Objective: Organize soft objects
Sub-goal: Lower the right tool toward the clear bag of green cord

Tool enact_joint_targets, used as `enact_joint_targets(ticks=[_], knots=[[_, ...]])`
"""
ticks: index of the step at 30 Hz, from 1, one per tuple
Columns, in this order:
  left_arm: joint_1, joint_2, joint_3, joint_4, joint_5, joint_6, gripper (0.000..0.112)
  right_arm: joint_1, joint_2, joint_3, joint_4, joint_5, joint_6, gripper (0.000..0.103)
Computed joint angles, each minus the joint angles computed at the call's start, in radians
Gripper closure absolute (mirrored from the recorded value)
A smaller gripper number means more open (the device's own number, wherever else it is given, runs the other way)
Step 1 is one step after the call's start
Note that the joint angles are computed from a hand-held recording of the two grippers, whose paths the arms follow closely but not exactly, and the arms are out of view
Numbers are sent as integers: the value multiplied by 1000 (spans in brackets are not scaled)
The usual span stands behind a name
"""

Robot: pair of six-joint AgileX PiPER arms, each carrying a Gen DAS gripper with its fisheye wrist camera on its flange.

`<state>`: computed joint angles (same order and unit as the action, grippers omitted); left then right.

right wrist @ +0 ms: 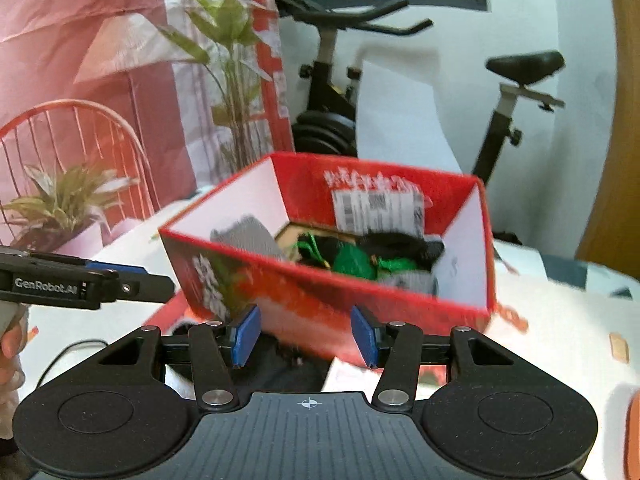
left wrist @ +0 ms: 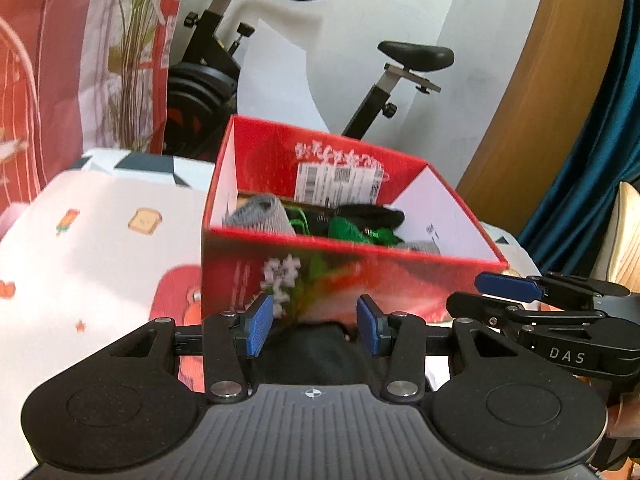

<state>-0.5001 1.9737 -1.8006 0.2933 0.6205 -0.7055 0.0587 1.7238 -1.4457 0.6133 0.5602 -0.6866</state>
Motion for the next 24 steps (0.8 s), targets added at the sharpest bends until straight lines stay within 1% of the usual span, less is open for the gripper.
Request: enact_joint_targets(ticks=[7,11,14,17,22,24], knots=[[-16,-25,89,-7,-25,-18,65,-18,-60,168,-66,-60,52,56],[-20,-25,110,-18,-39,-22,65,-33,-72,223,-88,-73,63,55],[-24,-17,113,-17,-39,-29,65,-44,-66,235,-139,-69,125,50],[-26,-13,120,-33,-44,-16,65,-54,-60,239,-178,-65,181,49],[-21,-10,130,-67,-56,12,65,-58,-62,240,-209,-54,226,43],[-20,-8,131,-86,-60,30,65,-69,-57,221,-209,-19,260,34]])
